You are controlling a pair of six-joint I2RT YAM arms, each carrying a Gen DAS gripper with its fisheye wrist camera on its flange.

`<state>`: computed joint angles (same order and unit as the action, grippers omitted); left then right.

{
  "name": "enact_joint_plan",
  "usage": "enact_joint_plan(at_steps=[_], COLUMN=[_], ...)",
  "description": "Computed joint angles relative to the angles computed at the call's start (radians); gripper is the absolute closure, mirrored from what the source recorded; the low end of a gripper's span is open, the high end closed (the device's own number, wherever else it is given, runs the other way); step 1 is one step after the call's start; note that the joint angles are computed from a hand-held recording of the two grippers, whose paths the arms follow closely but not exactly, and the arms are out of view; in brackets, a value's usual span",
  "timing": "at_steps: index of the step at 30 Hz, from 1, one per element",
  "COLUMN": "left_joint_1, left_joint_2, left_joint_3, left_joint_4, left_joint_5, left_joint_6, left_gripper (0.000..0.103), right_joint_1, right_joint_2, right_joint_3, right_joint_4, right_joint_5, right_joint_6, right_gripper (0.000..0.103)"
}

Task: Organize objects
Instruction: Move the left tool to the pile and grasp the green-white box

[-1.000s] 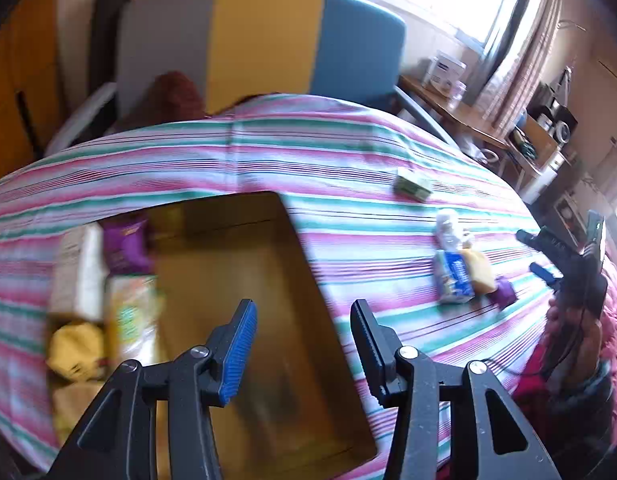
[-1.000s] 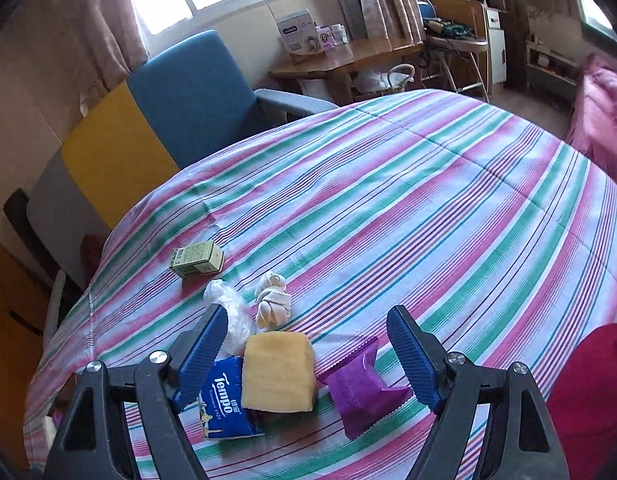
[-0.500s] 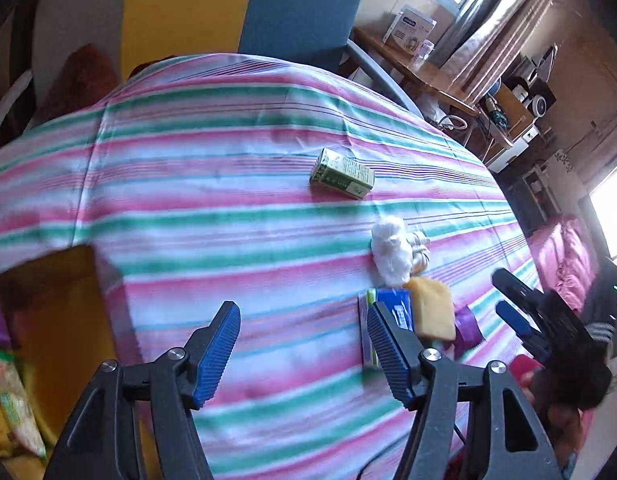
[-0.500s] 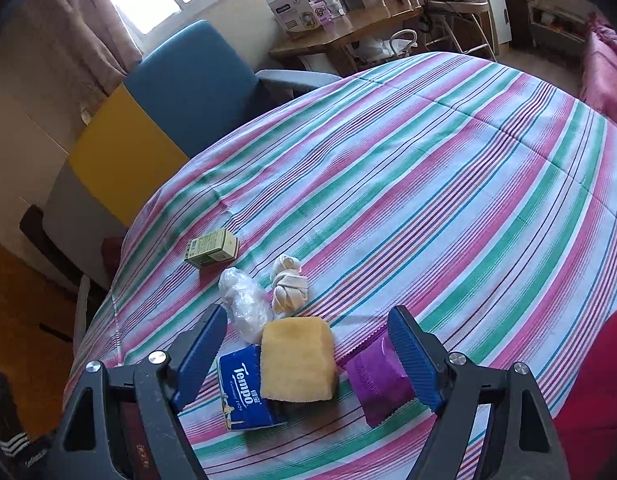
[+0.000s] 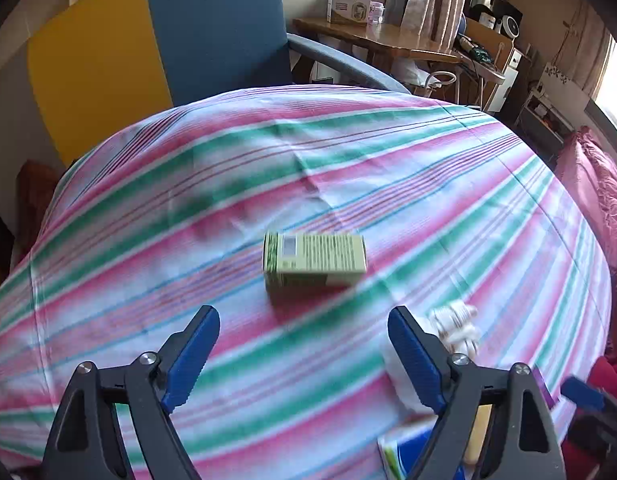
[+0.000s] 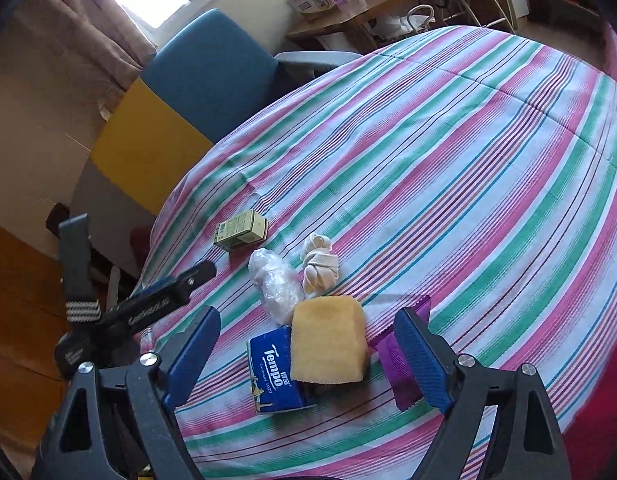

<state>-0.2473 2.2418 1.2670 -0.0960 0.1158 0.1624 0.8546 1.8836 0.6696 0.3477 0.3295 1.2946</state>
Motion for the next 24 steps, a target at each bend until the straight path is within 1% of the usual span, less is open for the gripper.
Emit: enact_joint_plan(at_steps=[5, 8, 9, 11, 14, 18, 20, 21, 24], left_joint_1=[-0.030, -0.044, -0.047, -0.041, -0.007, 0.046, 0.072, 0.095, 0.174], left_joint_2=[0.129, 0.221, 0.242, 0.275, 0.211, 0.013, -0.076, -0.126, -0.277], left_joint_3=[0.180, 0.309, 0.334, 0.371, 0.259, -0.027, -0.142, -0.203, -0.376], left_joint_4=[-0.070, -0.147, -0.161, -0.193, -0.114, 0.029, 0.051, 0.052, 0.044], left_joint_5=[-0.029, -0.040, -0.044, -0.024, 0.042, 0.079, 0.093, 0.116, 0.215], left_joint_6=[-0.001, -0.016, -0.023, -0.031, -0.052, -0.031, -0.010, 0.000, 0.020], left_gripper=[0.012, 0.012, 0.014, 0.030, 0.030, 0.030, 0.030, 0.030, 0.030], right_joint_1=[-0.007, -0.006, -0.006, -0.007, -0.008, -0.010, -0.013, -0.017, -0.026], right_joint_2=[0.023, 0.027, 0.029, 0.030, 0.033, 0.030, 0.015, 0.002, -0.036], right_joint_3=[0.012, 0.021, 0.022, 0.023, 0.025, 0.030, 0.011, -0.006, -0.057], right_joint_4=[0.015, 0.001, -0.001, -0.004, -0.012, -0.026, -0.024, -0.020, -0.012], right_joint_5=[-0.042, -0.041, -0.040, -0.041, -0.036, -0.017, 0.004, 0.017, 0.066], right_joint_6=[-0.015, -0.022, -0.022, -0.022, -0.027, -0.029, -0.009, 0.009, 0.068], right_gripper=[0.013, 0.013, 0.013, 0.013, 0.013, 0.013, 0.013, 0.013, 0.013])
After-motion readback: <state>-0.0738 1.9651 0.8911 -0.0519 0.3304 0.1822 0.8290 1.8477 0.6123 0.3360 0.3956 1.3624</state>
